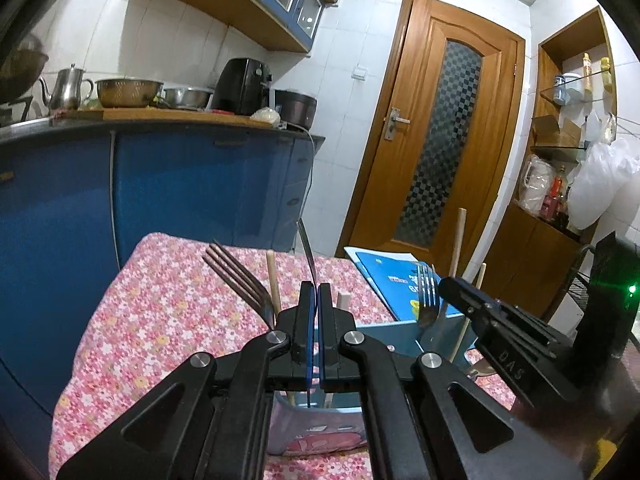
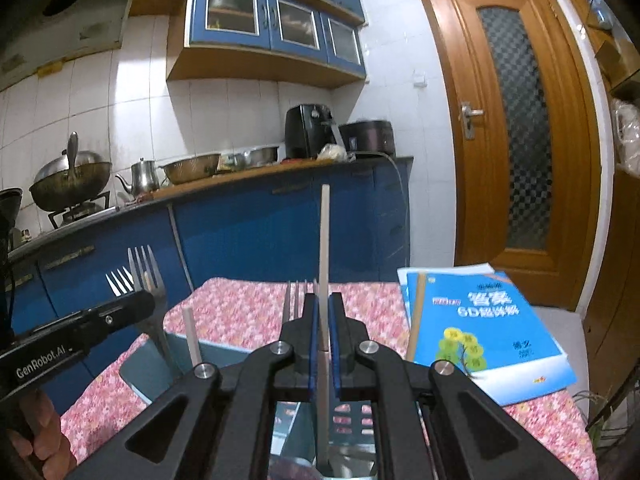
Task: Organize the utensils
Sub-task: 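Release the knife into the box with the left tool while the right drops the chopstick in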
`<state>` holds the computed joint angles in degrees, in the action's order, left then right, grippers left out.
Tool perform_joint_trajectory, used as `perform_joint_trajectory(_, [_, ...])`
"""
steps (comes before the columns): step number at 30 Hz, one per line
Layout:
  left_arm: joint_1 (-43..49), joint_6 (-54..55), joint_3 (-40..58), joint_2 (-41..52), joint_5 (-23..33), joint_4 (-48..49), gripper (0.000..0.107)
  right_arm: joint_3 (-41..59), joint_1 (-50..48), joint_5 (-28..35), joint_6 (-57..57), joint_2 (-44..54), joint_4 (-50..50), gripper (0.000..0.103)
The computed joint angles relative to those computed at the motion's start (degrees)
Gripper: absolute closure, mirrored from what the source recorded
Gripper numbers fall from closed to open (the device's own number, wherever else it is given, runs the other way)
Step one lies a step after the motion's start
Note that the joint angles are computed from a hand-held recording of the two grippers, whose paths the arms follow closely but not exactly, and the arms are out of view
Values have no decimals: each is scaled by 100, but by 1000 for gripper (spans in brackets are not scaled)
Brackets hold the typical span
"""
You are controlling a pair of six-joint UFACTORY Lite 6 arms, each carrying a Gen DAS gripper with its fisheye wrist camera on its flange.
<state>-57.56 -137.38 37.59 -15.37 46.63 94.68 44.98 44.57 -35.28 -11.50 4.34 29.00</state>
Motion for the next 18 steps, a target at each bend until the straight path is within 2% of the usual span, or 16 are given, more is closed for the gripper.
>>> perform_joint_trajectory(3, [55,52,60,88,-126,-76,107,-37,-102,153,341,13,-338,95])
perform_joint_trajectory(8, [123,293,197,211,-368,-276,107,-130,-35,149,377,-37,-332,92])
perform_joint_trajectory(11, [85,422,262,240,-409,-418,98,-209,8,168,457,-145,-352,82])
perform_joint_trajectory(13, [8,473,256,177,-357,-495,85,-317,45,151,479,-289,-339,80])
perform_joint_trajectory(18, [-351,711,208,-71,-130,-826,81,-605,158,197,366,-744,-172,80])
